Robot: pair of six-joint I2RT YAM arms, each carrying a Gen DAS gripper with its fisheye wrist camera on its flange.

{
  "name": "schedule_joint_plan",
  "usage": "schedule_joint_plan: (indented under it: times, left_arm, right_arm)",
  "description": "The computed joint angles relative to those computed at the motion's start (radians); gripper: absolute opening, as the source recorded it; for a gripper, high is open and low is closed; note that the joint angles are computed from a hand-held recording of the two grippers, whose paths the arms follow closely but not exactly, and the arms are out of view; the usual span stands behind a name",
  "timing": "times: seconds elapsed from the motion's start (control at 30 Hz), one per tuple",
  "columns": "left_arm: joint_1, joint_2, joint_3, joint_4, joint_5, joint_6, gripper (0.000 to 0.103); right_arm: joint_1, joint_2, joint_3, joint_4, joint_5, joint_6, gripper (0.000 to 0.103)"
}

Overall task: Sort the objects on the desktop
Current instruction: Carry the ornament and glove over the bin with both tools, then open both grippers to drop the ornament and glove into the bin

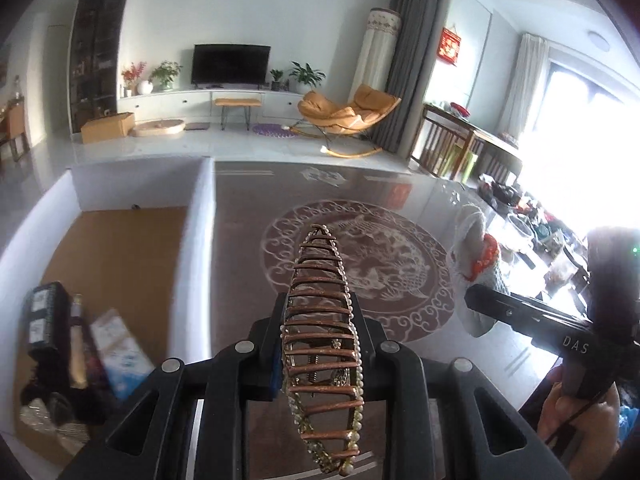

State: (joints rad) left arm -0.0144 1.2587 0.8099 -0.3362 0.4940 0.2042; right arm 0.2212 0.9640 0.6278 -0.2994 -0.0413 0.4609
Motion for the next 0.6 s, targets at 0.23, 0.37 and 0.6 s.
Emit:
schedule_joint_plan:
  times: [0.23, 0.37, 0.6]
  left_arm:
    - [0.386, 0.184, 0.196, -0.087, -0.029, 0.198, 0.025]
    - [0.459, 0.379, 0.307, -0.106, -0.102, 0.223, 0.025]
    - [0.493, 0.574, 0.420, -0.194, -0.175, 0.218, 0.026]
  right_arm:
    - [0.293, 0.420, 0.382, 0.084, -0.022, 0.029, 0.048]
    - [0.394, 0.711, 0.701, -0.019, -0.019, -0.053, 0.048]
    - [0.454, 1.171, 1.214, -0.320, -0.126, -0.074, 0.050]
